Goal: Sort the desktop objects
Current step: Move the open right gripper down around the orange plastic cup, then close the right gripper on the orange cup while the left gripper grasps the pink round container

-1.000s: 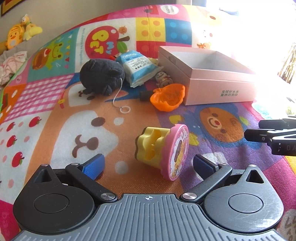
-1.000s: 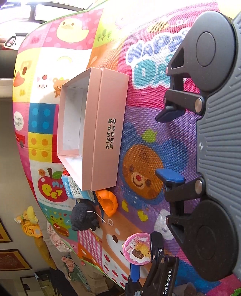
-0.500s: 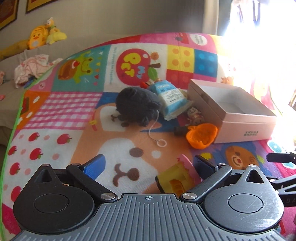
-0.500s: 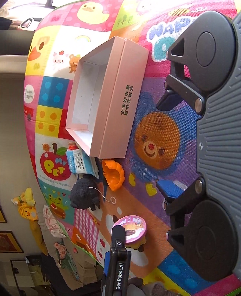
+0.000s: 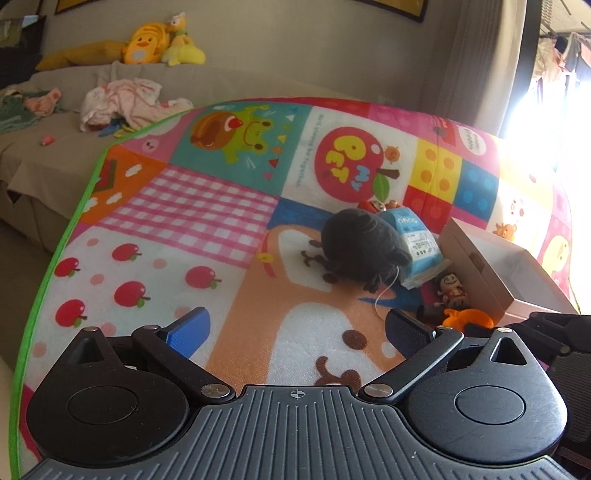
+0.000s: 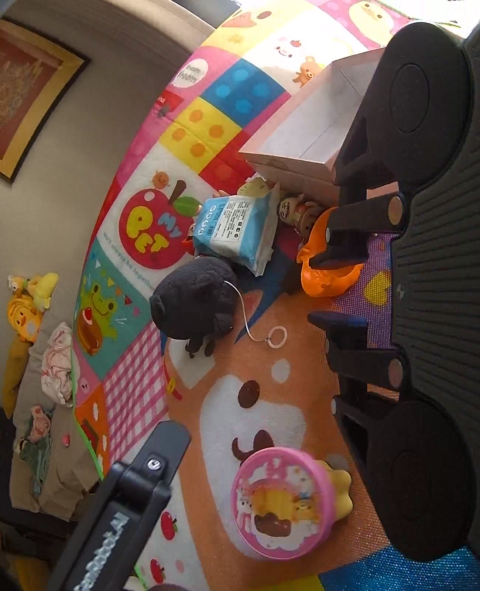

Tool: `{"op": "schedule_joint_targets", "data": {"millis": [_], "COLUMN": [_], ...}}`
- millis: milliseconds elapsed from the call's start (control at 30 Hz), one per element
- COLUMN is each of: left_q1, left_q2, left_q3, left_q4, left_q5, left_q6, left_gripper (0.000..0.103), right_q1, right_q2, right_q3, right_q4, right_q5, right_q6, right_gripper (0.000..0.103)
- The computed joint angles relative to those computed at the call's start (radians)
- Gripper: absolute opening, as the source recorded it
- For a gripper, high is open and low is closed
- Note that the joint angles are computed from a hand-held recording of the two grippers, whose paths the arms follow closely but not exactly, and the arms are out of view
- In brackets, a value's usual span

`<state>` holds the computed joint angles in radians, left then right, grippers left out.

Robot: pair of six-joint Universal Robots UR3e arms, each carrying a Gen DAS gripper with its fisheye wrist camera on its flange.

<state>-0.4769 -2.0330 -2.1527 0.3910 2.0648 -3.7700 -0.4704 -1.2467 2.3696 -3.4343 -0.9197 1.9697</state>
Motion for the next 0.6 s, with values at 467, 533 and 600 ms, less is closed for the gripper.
{"op": "schedule_joint_targets", "data": {"millis": [467, 533, 600], "left_q1": [-0.123, -0.128, -0.127], "left_q2": [-0.025, -0.040, -0.047], "left_q3": [0.033, 0.072, 0.098], "left_q4": [-0.079, -0.129, -0.161], "left_q5": [-0.106, -0.129, -0.166], "left_q6": [0.176, 0.148, 0.117], "left_gripper": [0.103, 0.103, 0.103], "right_q1": [-0.519, -0.569, -0.605], "right_q2": [-0.332, -0.341, -0.355], "right_q3": [0.211, 0.166, 0.127], "right_q4": [0.422, 0.552, 0.682], "right_q5": [0.200, 0.218, 0.231], "right_q6": [-0.304, -0.316, -0.327], "right_gripper": [0.007, 0.007, 0.015]}}
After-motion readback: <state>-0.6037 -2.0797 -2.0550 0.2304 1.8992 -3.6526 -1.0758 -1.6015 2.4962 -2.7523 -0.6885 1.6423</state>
